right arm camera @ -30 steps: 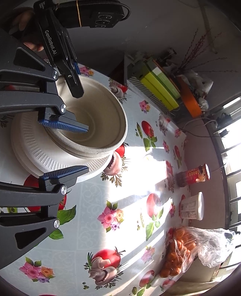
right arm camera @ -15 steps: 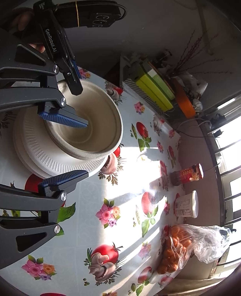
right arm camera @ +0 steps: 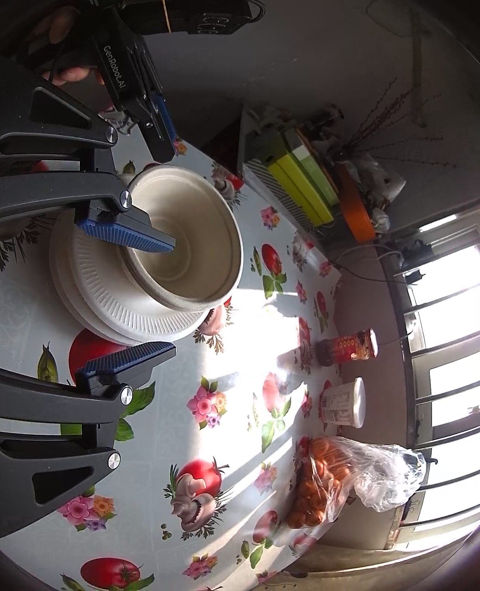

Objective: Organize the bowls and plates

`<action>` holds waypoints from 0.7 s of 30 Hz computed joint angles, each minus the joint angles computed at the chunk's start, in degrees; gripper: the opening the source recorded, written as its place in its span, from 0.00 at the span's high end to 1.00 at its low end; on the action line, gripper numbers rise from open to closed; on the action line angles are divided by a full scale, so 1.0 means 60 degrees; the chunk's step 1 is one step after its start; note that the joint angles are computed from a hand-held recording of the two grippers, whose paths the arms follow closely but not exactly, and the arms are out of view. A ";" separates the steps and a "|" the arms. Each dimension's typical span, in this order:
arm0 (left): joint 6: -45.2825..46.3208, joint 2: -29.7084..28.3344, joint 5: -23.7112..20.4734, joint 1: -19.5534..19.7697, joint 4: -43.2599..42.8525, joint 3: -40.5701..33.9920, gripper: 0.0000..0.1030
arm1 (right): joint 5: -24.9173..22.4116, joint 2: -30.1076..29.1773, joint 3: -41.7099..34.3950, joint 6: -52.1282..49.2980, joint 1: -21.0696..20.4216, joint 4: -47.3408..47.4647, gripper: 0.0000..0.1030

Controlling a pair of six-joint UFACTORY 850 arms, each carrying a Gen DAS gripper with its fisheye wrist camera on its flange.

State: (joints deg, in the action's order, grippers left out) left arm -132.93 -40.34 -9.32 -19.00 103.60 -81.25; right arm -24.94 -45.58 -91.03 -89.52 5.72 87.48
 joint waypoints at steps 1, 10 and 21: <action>-0.0364 0.0054 -0.0015 -0.0009 0.0353 0.0095 0.51 | 0.0050 0.0071 0.0126 -0.0222 -0.0008 0.0184 0.51; -0.0562 0.0406 -0.0961 -0.0304 0.0876 0.0958 0.50 | 0.0189 0.0508 0.1042 -0.1774 -0.0181 0.1462 0.50; -0.1211 0.0352 -0.0919 -0.0302 0.1181 0.1525 0.50 | 0.0689 0.0697 0.1831 -0.3341 -0.0260 0.2564 0.50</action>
State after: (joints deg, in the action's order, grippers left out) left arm -140.20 -38.23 -14.84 -20.82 110.68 -72.10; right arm -20.80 -41.40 -80.05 -109.56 4.16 102.86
